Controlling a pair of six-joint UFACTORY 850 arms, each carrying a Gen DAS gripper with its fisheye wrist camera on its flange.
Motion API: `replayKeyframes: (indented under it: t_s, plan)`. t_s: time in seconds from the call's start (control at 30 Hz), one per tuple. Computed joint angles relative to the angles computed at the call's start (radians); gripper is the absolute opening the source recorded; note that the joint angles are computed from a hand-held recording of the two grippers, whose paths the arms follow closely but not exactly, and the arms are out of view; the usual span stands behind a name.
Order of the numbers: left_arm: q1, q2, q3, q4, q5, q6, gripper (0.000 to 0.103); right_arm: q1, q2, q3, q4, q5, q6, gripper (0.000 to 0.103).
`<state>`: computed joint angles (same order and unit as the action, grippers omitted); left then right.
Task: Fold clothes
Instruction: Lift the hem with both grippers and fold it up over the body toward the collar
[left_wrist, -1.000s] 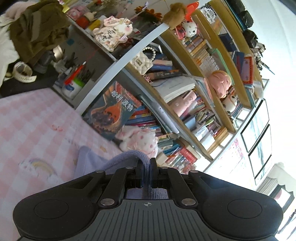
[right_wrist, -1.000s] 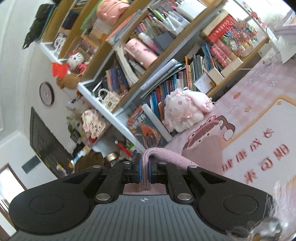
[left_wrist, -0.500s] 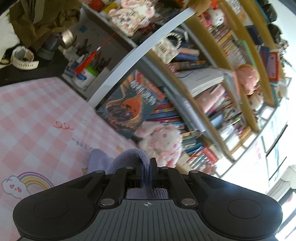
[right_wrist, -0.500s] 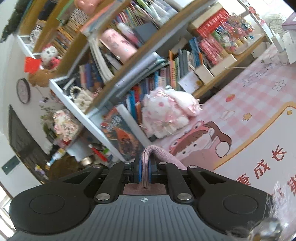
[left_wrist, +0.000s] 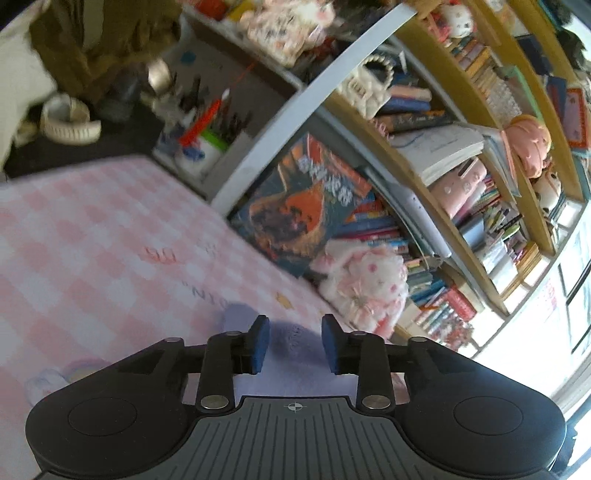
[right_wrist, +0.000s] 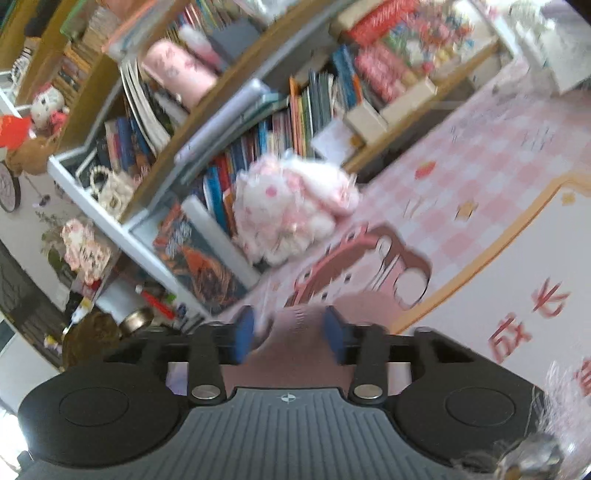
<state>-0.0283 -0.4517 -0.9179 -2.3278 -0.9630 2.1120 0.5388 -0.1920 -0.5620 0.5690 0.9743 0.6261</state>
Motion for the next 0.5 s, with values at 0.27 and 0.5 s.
replayKeyframes:
  t_s: [0.27,0.5]
  plan:
    - [-0.058,0.035,-0.008,-0.035,0.216,0.321,0.032,0.041,0.007,-0.036,0.205,-0.134,-0.424,0.042]
    - [-0.121,-0.027,-0.134,-0.044,0.395,0.446,0.032,0.017,-0.085,-0.193,0.375,-0.310,-0.935,0.040]
